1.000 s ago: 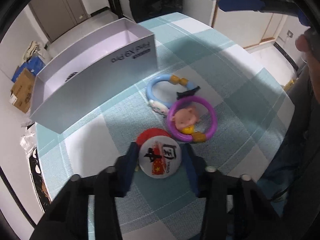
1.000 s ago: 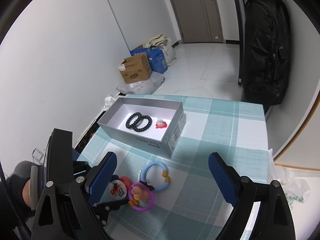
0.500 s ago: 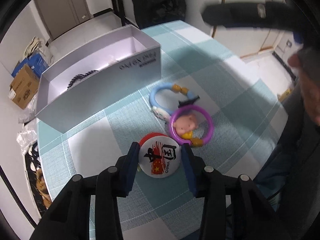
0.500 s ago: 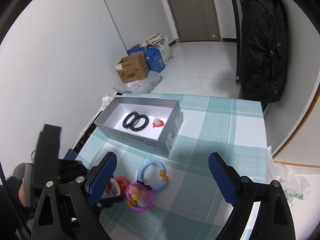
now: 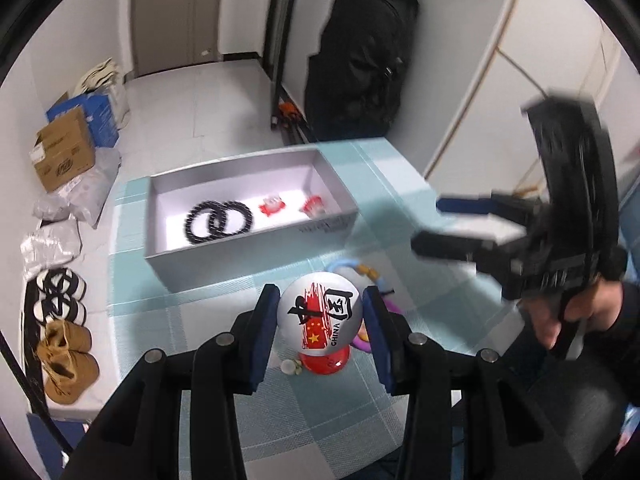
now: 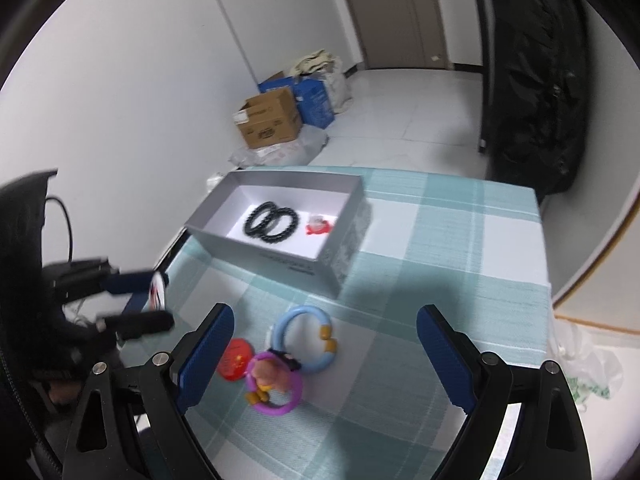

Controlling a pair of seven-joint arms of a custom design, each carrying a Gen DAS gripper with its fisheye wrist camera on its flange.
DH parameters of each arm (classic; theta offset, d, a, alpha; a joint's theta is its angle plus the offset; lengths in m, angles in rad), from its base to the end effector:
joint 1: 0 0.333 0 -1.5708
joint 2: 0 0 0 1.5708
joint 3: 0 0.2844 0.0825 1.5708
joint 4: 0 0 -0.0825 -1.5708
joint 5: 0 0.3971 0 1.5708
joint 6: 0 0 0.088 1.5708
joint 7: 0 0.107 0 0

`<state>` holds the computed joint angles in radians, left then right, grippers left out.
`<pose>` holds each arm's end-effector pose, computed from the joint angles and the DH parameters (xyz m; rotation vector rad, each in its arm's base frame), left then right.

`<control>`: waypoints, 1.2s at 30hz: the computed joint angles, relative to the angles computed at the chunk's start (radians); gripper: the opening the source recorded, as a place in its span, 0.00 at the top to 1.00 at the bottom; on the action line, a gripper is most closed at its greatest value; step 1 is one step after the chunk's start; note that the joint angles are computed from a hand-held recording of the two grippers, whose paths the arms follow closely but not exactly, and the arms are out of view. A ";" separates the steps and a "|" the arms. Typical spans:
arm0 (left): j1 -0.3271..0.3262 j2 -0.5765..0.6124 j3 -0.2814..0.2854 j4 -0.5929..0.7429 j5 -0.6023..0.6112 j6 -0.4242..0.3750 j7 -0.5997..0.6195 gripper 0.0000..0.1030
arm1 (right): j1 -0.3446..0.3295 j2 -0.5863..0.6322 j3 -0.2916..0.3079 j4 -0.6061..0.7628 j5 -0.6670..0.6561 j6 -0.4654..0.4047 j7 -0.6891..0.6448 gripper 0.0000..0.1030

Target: Organize jewelry

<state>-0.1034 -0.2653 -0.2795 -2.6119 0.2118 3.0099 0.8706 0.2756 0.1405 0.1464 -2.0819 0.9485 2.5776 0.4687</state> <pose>0.4410 -0.1925 0.3726 -2.0088 1.8150 -0.8188 0.5560 0.2329 0.3530 -2.2345 0.9285 -0.0071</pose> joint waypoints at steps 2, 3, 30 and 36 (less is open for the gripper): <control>0.035 -0.009 -0.016 -0.009 0.023 0.024 -0.041 0.64 | 0.001 0.001 0.005 0.000 0.002 -0.028 -0.020 0.09; 0.041 -0.014 -0.012 -0.016 0.023 0.038 -0.046 0.64 | 0.003 0.000 0.007 0.000 0.002 -0.039 -0.033 0.10; 0.195 -0.074 -0.079 -0.084 0.027 0.107 -0.179 0.64 | 0.132 0.060 0.081 -0.110 -0.446 0.186 -0.114 0.37; 0.203 -0.074 -0.085 -0.081 0.027 0.107 -0.181 0.64 | 0.110 0.069 0.095 -0.080 -0.447 0.122 -0.112 0.55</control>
<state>0.0992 -0.3397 -0.3647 -2.6927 0.2386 3.1171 0.6896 0.3858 0.2099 0.2410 -2.1620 0.5013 2.6996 0.3572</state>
